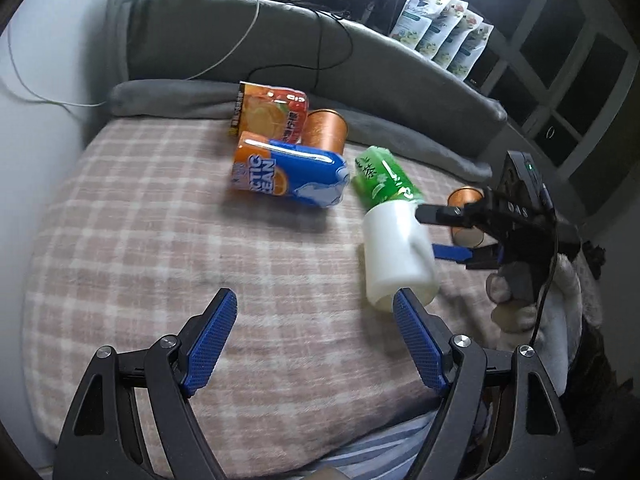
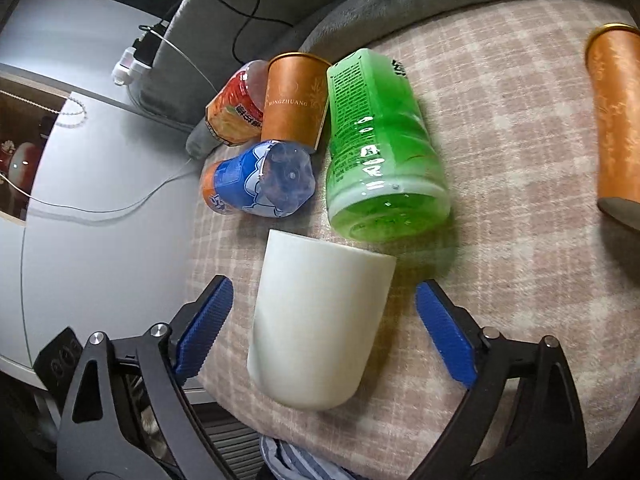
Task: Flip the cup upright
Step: 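Grasp the white cup with the right tool and set it upright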
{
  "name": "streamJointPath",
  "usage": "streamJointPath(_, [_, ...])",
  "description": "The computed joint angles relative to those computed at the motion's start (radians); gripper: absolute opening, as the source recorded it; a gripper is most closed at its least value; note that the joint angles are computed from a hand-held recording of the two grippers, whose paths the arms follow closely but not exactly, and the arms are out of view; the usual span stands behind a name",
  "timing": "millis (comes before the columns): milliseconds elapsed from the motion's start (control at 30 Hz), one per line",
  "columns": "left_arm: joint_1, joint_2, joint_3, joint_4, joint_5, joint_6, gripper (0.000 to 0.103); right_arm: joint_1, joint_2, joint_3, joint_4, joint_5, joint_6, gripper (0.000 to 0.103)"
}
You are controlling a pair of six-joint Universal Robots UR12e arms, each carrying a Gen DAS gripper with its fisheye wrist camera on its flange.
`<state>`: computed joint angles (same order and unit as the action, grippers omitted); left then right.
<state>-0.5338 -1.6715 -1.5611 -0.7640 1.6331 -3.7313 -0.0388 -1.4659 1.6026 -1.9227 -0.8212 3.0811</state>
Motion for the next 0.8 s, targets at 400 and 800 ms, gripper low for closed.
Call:
streamJointPath(400, [-0.02,0.012,-0.024,0.019,0.076,0.016,0.081,0.043,0.037,-0.055,0.047,-0.072,-0.041,0.08])
streamJointPath(800, [-0.019,0.012,-0.029,0.04,0.084,0.01,0.081,0.041,-0.017,0.01,-0.095,-0.075,-0.098,0.079])
